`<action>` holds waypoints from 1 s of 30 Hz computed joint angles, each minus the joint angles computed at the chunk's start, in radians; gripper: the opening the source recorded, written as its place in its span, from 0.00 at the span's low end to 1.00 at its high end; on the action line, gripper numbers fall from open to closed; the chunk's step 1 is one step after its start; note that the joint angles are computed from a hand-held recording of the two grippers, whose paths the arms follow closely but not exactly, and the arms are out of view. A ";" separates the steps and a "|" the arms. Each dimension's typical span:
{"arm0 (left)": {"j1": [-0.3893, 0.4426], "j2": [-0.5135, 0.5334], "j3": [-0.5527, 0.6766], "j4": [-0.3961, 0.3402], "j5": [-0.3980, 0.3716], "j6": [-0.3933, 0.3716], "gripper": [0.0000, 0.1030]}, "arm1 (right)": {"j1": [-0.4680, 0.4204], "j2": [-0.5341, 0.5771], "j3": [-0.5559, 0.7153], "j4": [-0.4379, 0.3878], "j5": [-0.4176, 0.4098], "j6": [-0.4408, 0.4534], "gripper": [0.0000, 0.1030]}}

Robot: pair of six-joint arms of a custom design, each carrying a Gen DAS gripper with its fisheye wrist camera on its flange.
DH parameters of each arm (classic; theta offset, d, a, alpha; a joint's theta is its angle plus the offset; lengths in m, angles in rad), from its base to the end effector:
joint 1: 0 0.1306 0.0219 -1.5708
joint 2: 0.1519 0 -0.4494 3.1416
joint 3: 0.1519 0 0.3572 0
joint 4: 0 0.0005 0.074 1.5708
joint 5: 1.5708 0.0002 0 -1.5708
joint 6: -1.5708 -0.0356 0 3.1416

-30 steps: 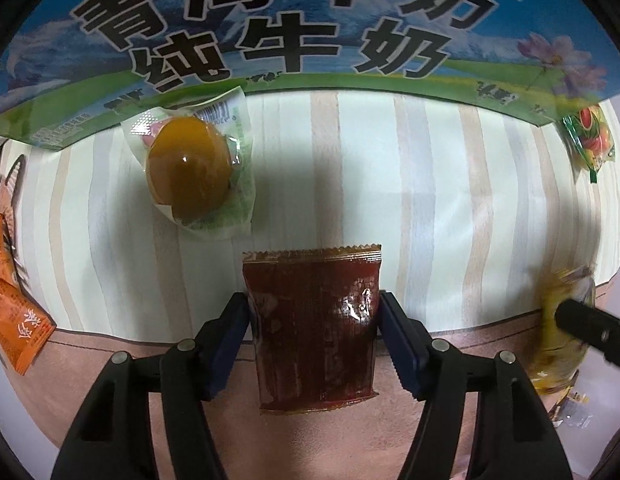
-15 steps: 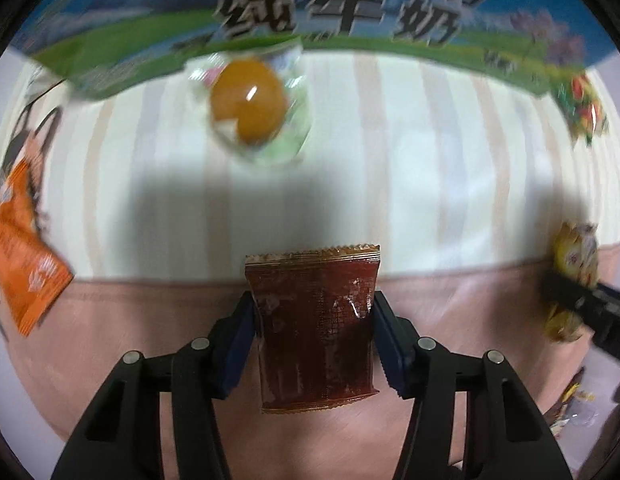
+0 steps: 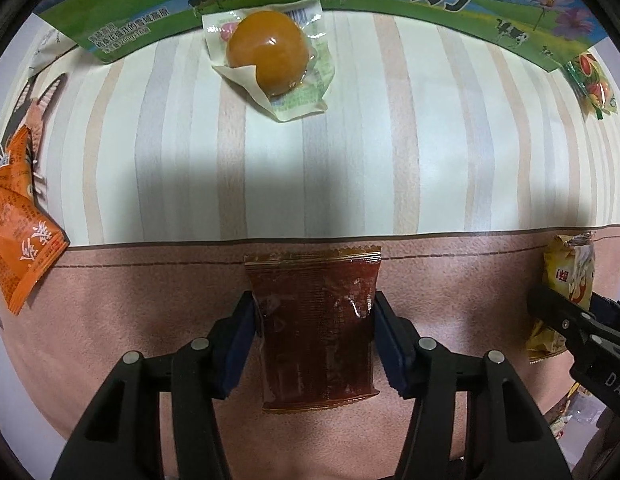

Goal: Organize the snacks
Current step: 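Grasp the yellow panda bag with right tool while left tool lifts brown packet, then lower the brown packet and panda bag into the box and open both tools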

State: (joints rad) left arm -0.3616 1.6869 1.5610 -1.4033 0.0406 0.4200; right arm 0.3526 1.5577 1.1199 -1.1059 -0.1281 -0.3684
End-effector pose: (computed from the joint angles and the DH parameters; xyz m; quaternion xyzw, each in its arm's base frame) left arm 0.4666 -0.1786 0.4096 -0.0288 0.9992 -0.0267 0.0115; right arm 0.3837 0.1455 0.3150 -0.0070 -0.9978 -0.0646 0.0099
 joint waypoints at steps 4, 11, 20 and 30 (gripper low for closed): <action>-0.034 -0.004 0.028 -0.016 -0.028 0.022 0.51 | -0.007 -0.087 -0.069 0.024 0.011 -0.004 0.55; -0.055 -0.038 0.082 -0.036 -0.049 0.021 0.50 | -0.050 -0.149 -0.080 0.049 -0.031 0.021 0.49; -0.033 -0.079 0.262 -0.080 -0.032 0.004 0.50 | -0.084 -0.193 0.069 -0.005 -0.132 0.016 0.49; 0.077 0.114 0.814 -0.273 0.030 -0.074 0.50 | -0.084 -0.147 0.417 -0.086 -0.223 0.028 0.49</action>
State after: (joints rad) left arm -0.2849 1.8008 2.3748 -1.6762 0.0708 0.3461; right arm 0.2685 1.4108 1.5365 -1.1916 -0.3510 -0.3409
